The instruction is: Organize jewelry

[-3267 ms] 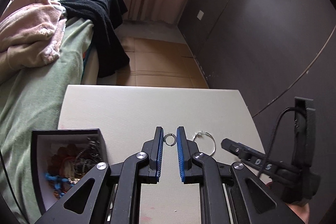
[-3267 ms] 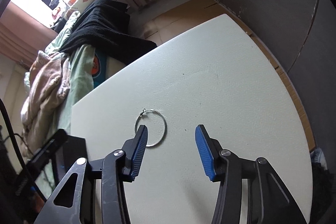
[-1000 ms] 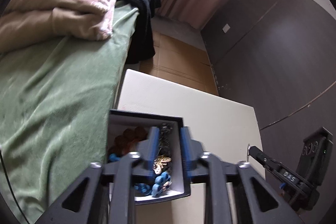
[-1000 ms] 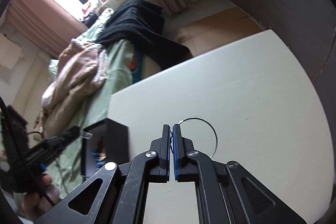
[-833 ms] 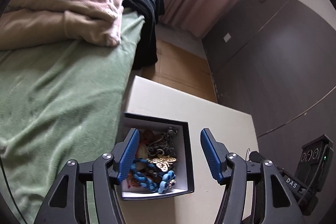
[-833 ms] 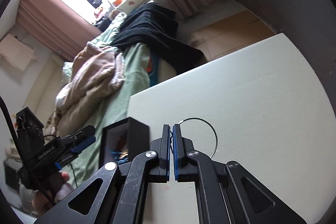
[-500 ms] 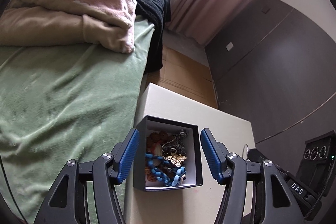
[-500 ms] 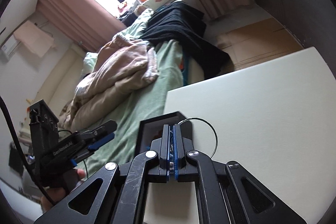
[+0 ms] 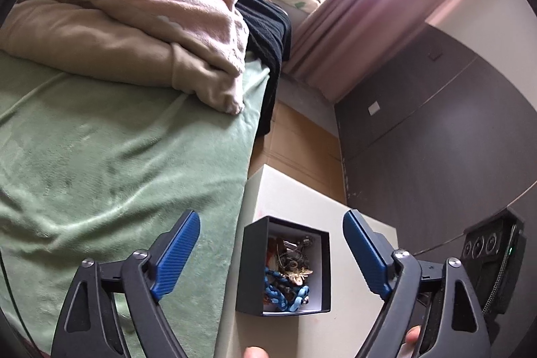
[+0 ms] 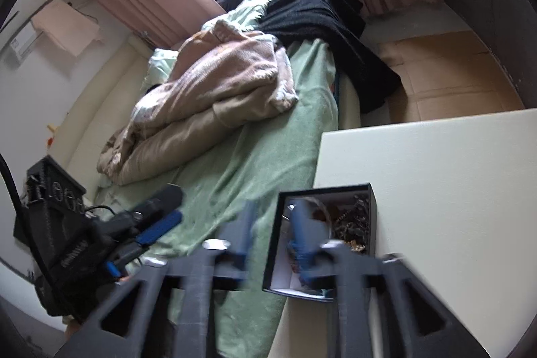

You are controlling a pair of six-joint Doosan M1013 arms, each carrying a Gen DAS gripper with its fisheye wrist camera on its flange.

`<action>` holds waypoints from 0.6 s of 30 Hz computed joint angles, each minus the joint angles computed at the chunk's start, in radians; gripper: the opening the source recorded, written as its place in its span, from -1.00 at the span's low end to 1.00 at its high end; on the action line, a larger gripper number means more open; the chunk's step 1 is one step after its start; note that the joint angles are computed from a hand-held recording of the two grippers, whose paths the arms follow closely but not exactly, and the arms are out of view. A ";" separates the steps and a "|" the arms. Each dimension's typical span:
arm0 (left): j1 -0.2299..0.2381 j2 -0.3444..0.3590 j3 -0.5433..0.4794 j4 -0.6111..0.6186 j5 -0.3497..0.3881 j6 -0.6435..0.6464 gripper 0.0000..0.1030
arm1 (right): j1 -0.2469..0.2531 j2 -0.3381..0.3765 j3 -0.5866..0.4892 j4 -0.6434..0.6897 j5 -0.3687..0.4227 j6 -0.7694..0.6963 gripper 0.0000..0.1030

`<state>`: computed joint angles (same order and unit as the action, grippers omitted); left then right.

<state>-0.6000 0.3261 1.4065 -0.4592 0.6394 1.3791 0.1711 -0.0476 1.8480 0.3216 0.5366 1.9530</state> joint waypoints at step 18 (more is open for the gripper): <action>-0.071 -0.006 -0.003 0.114 0.007 0.039 0.81 | -0.019 -0.193 0.146 -0.313 0.018 0.351 0.35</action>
